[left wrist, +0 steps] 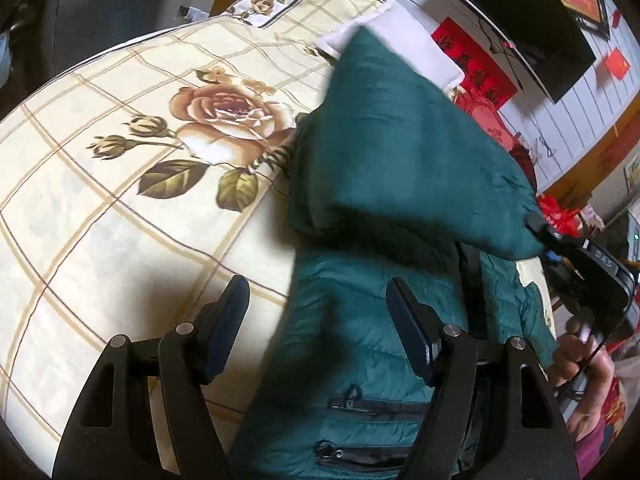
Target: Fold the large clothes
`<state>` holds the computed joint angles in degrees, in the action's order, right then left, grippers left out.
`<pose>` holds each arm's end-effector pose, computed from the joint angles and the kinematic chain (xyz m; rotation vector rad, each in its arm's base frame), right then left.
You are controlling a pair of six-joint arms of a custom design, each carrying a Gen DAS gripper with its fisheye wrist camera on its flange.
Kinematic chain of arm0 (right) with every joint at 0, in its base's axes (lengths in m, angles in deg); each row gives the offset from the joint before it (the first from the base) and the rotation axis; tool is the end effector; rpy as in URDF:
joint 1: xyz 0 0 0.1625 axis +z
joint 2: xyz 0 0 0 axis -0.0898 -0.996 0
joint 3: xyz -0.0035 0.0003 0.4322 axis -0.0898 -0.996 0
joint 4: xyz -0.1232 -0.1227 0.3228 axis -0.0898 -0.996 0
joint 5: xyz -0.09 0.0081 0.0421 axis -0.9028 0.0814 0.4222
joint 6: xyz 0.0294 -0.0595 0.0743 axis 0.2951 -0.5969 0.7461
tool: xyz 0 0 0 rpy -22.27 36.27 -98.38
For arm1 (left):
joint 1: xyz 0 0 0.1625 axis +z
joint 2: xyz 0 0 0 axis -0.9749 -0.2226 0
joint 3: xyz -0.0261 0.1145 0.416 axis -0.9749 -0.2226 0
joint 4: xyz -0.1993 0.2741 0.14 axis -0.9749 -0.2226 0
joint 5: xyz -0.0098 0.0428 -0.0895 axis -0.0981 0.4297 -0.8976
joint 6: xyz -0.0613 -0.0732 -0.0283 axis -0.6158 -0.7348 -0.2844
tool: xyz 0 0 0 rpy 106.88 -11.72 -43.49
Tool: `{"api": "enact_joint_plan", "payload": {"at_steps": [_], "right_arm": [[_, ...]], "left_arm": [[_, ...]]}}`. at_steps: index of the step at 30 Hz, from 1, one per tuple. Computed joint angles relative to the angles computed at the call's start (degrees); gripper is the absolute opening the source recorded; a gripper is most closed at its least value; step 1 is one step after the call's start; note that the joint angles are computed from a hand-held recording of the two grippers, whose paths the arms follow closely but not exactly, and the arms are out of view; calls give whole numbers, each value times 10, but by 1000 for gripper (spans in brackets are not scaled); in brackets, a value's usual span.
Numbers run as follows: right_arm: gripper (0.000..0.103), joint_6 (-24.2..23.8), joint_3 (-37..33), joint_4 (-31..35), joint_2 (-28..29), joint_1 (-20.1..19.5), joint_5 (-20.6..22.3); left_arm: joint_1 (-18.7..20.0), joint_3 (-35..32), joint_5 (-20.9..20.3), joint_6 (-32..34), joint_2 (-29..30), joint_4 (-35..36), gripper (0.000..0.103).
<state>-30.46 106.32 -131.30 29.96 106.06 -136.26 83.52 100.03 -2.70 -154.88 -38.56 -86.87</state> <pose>0.2388 -0.4515 0.1664 -0.7894 2.8523 -0.5359 -0.1164 -0.2205 0.2390 -0.4473 2.3925 -1.2093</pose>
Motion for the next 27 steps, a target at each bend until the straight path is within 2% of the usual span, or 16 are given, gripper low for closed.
{"api": "enact_joint_plan", "payload": {"at_steps": [7,10,14,19,22,24,25,26,27], "right_arm": [[13,-1,2,13,-54,-45,-39],[13,-11,-2,9,-61,-53,-72],[13,-21,-6,-18,-54,-61,-130],[13,-35,-13,-83,-10,-75,-207],[14,-5,-38,-46,1,-71,-242],[34,7,-28,-50,-13,-69,-244],[57,1,-14,-87,-21,-64,-248],[65,-6,-1,-112,-30,-61,-246],[65,-14,8,-113,-43,-59,-234]], "left_arm": [[68,5,19,97,81,-133,71],[97,-1,29,146,125,-197,71],[127,-21,52,201,182,-243,71],[175,-50,86,269,247,-301,71],[205,-70,103,302,279,-323,71],[221,-81,115,315,295,-328,71],[226,-84,118,317,299,-330,71],[231,-86,120,322,303,-334,71],[238,-88,123,331,309,-346,71]]}}
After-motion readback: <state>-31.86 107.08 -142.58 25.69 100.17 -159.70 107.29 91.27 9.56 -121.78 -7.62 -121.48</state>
